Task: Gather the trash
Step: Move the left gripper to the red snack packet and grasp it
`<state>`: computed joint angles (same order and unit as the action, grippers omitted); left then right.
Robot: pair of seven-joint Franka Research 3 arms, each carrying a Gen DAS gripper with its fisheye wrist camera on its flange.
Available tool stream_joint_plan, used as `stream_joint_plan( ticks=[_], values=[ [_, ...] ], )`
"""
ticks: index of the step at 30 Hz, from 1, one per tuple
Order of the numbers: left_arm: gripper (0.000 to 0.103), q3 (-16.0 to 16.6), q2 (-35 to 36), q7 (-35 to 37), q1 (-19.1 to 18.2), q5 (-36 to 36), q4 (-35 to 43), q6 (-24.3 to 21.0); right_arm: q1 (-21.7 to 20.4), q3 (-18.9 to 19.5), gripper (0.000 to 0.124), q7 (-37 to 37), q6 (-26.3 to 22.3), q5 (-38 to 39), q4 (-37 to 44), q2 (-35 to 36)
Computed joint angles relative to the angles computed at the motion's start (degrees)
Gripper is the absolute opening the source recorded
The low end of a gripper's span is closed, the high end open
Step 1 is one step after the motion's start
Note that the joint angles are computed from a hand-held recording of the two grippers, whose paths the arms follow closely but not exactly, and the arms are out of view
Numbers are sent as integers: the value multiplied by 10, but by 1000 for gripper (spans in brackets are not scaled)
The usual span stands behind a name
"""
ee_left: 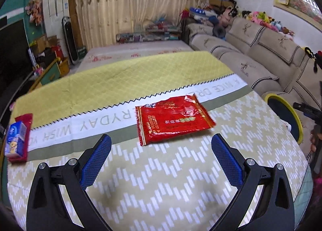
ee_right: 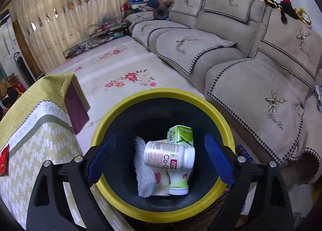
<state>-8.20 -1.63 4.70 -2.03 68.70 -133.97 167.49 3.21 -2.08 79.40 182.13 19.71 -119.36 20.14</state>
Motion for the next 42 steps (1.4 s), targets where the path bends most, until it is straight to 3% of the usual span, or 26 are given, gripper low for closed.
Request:
stream_joint_plan(
  ticks=[2, 4, 8, 13, 16, 18, 19, 20, 22, 25, 29, 33, 39, 41, 42],
  values=[
    [98, 7, 21, 50, 4, -56, 8, 23, -12, 16, 86, -11, 3, 3, -6, -7],
    [98, 9, 44, 118, 2, -127, 16, 40, -50, 59, 86, -36, 11, 15, -13, -14],
    [98, 2, 78, 238, -5, -251, 29, 60, -70, 87, 88, -63, 15, 29, -22, -22],
    [98, 5, 98, 293, -41, -295, 45, 57, -107, 125, 88, -96, 13, 57, -24, -24],
    [98, -40, 104, 397, -31, -399, 43, 74, -137, 157, 88, -124, 8, 83, -23, -22],
    [98, -95, 106, 498, -4, -496, 41, 85, -149, 171, 88, -143, 6, 99, -23, -23],
    [98, -105, 104, 518, -4, -510, 42, 87, -151, 175, 88, -151, 6, 107, -23, -24],
    [98, -94, 99, 520, -19, -504, 43, 87, -153, 178, 88, -159, 7, 114, -24, -25],
    [98, -33, 81, 467, -73, -416, 55, 65, -159, 186, 88, -176, 10, 130, -24, -27],
    [98, -2, 75, 452, -83, -361, 79, 27, -167, 195, 88, -196, 12, 151, -24, -29],
    [98, -2, 108, 558, -52, -394, 119, 1, -153, 181, 88, -210, 10, 164, -22, -30],
    [98, -26, 140, 692, -18, -473, 137, 2, -105, 126, 88, -192, -1, 147, -17, -27],
    [98, -2, 162, 730, -24, -465, 154, 4, -57, 71, 88, -153, 0, 112, -9, -22],
    [98, -17, 173, 765, -8, -493, 164, -1, -46, 59, 88, -143, 0, 97, -8, -22],
    [98, -39, 177, 805, 14, -528, 165, -4, -43, 57, 88, -140, -1, 91, -8, -22]
  ],
)
